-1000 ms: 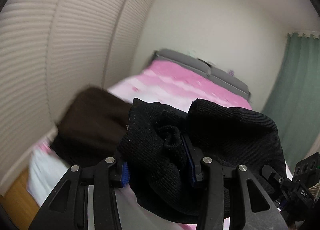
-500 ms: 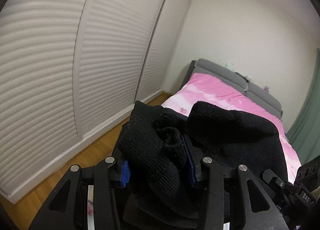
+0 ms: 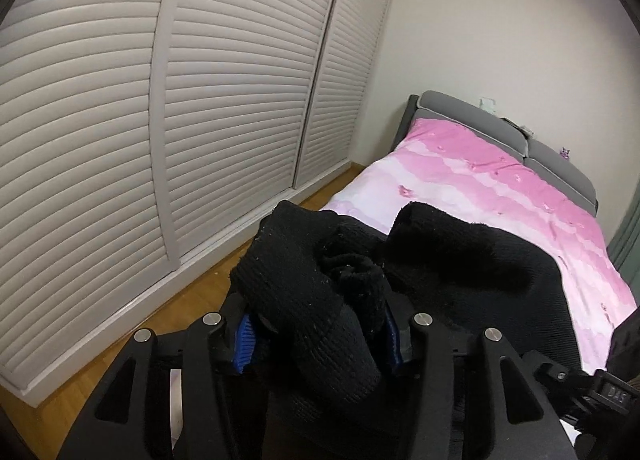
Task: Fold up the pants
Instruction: 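Carry the bundle with both tools onto the dark brown clothes stack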
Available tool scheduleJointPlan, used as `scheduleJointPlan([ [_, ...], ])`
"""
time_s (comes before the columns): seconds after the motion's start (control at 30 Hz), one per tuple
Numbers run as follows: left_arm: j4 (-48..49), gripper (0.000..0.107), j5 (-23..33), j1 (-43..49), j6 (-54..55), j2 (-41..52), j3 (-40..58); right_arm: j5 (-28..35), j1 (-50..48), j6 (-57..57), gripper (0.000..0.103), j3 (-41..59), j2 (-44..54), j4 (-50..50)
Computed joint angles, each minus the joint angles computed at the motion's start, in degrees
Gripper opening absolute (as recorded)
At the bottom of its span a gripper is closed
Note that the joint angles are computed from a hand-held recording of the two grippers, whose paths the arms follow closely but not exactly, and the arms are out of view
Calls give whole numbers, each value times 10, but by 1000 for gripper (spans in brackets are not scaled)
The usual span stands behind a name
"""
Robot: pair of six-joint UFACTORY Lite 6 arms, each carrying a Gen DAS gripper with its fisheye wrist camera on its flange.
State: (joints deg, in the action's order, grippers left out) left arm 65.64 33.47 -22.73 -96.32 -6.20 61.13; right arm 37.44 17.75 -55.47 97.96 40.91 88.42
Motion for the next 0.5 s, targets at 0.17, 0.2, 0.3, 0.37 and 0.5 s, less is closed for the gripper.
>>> scheduleJointPlan([
  [0.17,-17,67,77,-33,59,-8,26,-26,15,58,58,4,-28,-62],
  [0.2,-14,72,111,-49,66,-9,35,-34,17,96,62,6,-41,-105],
  [0.3,3,91,192,-109,67,-31,47,-56,26,184,66,-21,-100,-208],
  [0.37,0,97,240,-149,75,-44,63,-71,23,206,70,-56,-149,-233],
  [0.5,-23,98,339,-236,104,-36,123,-104,12,245,77,-137,-257,-283],
])
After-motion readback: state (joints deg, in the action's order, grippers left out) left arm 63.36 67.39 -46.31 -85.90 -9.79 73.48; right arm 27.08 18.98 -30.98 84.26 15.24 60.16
